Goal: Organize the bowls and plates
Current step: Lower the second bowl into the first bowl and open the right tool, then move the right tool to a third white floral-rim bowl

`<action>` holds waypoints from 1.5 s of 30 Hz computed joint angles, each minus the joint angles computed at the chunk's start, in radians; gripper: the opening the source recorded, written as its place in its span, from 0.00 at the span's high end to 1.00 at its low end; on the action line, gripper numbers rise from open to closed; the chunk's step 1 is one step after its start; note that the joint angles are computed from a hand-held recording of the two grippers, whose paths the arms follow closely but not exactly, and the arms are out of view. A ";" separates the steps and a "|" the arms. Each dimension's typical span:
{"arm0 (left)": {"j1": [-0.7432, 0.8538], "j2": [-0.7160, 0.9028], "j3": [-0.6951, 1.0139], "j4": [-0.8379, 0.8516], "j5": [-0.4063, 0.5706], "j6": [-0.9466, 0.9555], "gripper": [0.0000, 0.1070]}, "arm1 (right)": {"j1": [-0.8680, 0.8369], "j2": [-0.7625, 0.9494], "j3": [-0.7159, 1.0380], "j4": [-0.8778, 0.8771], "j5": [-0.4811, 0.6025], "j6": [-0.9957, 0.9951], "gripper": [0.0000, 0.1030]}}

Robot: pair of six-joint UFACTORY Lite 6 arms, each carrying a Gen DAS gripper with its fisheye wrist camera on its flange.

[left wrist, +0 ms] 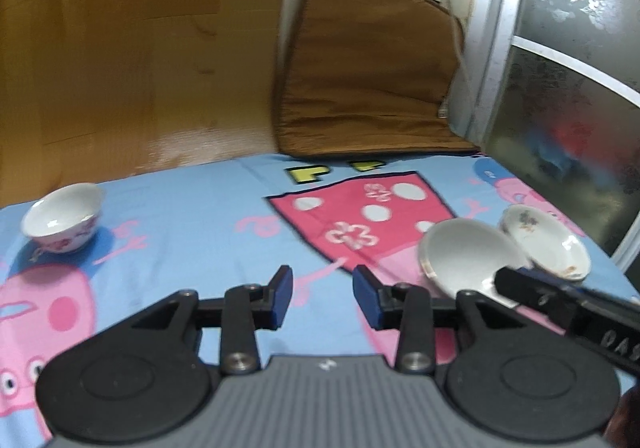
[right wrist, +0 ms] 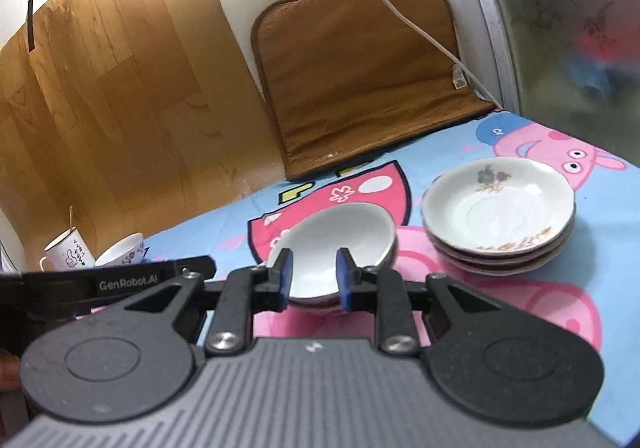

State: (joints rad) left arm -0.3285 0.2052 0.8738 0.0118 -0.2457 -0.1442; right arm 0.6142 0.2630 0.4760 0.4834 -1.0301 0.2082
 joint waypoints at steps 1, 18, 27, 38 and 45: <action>0.015 -0.010 -0.015 -0.002 -0.004 0.007 0.67 | 0.022 0.003 0.008 0.025 -0.006 -0.020 0.74; 0.344 -0.071 -0.178 0.203 -0.104 -0.090 0.63 | 0.215 0.200 0.298 0.097 0.140 -0.170 0.74; 0.400 -0.017 -0.166 0.317 -0.143 -0.186 0.61 | 0.211 0.281 0.398 0.114 0.213 -0.180 0.73; 0.391 0.000 -0.164 0.263 -0.152 -0.139 0.50 | 0.195 0.342 0.450 0.115 0.251 -0.149 0.65; 0.385 0.013 -0.161 0.209 -0.159 -0.088 0.41 | 0.211 0.358 0.449 0.113 0.218 -0.167 0.60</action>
State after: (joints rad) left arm 0.0566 0.2178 0.7132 0.2213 -0.4047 -0.2326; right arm 0.8251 0.6211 0.9248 0.5961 -0.8117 0.0417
